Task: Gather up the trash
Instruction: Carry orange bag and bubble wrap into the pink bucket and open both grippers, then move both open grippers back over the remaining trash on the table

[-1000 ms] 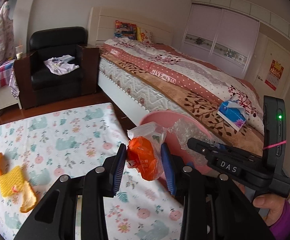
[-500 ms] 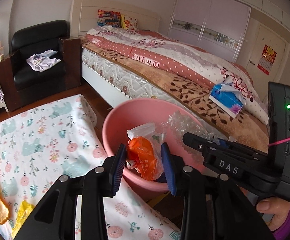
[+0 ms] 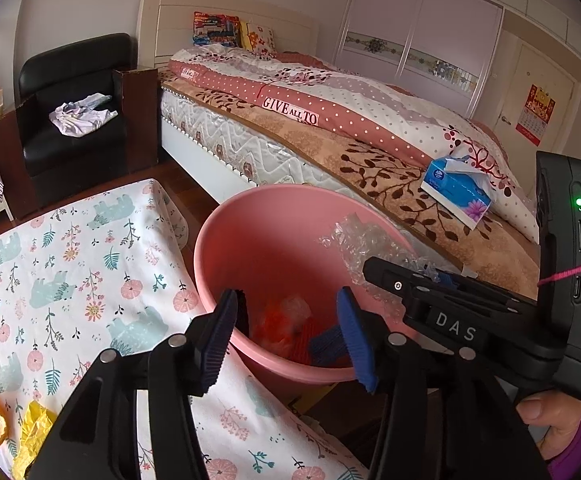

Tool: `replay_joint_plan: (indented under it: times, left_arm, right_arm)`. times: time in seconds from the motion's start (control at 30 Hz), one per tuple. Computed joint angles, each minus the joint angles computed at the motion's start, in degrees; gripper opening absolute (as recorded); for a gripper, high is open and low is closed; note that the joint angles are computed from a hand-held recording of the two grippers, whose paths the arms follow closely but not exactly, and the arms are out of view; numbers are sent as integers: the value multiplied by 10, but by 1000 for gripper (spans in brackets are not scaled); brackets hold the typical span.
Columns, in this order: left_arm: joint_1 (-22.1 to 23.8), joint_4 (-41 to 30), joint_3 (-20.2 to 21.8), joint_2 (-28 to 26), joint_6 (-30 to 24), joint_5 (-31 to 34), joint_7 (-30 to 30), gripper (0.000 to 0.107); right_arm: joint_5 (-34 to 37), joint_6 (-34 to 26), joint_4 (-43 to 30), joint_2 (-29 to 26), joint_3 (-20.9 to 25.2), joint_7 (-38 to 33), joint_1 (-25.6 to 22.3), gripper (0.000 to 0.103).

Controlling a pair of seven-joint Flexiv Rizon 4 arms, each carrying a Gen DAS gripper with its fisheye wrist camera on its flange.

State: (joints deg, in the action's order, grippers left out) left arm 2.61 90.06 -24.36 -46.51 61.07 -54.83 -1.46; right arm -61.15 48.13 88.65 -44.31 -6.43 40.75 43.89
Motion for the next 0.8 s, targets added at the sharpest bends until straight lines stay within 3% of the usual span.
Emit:
replay_joint_plan:
  times: [0.23, 0.33, 0.8]
  left_arm:
    - [5, 8, 0, 6, 5, -10, 4, 52]
    - [9, 12, -1, 11, 9, -18, 9, 52]
    - [24, 35, 13, 38, 28, -76, 38, 52]
  right_arm:
    - [1, 3, -4, -2, -1, 0, -1, 41]
    - [-5, 0, -4, -1, -4, 3, 2, 48]
    - [-16, -43, -39, -4, 1, -27, 25, 49]
